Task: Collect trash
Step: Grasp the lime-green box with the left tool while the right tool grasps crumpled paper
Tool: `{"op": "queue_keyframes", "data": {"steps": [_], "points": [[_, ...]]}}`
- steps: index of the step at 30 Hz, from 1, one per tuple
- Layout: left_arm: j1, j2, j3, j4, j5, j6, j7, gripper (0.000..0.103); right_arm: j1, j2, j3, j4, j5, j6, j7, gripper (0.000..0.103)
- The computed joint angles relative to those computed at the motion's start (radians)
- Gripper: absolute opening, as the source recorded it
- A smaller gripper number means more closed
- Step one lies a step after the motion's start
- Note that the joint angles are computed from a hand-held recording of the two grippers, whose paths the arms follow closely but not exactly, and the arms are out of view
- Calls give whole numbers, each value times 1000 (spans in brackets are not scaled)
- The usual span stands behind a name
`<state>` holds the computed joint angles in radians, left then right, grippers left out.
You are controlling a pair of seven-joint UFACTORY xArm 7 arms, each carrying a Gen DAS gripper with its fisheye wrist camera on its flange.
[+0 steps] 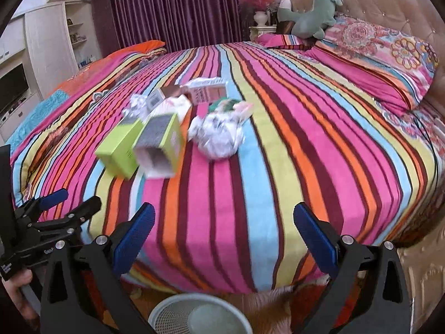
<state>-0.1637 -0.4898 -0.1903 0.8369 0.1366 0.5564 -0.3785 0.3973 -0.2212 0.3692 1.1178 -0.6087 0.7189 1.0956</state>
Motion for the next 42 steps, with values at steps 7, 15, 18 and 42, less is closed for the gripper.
{"op": "queue_keyframes", "data": {"steps": [7,15,18,42], "points": [[19,164,8,142,26,-24,-7,97,-4,117,-54,107,13,6,-75,95],[6,284,22,248,71,0,-18,97,38,238,-123,236,50,33,-174,95],[-2,320,34,277,73,12,-16,97,52,282,-145,281,65,45,-206,95],[-30,383,84,367,-79,96,124,48,81,354,-207,375,289,34,-338,48]]}}
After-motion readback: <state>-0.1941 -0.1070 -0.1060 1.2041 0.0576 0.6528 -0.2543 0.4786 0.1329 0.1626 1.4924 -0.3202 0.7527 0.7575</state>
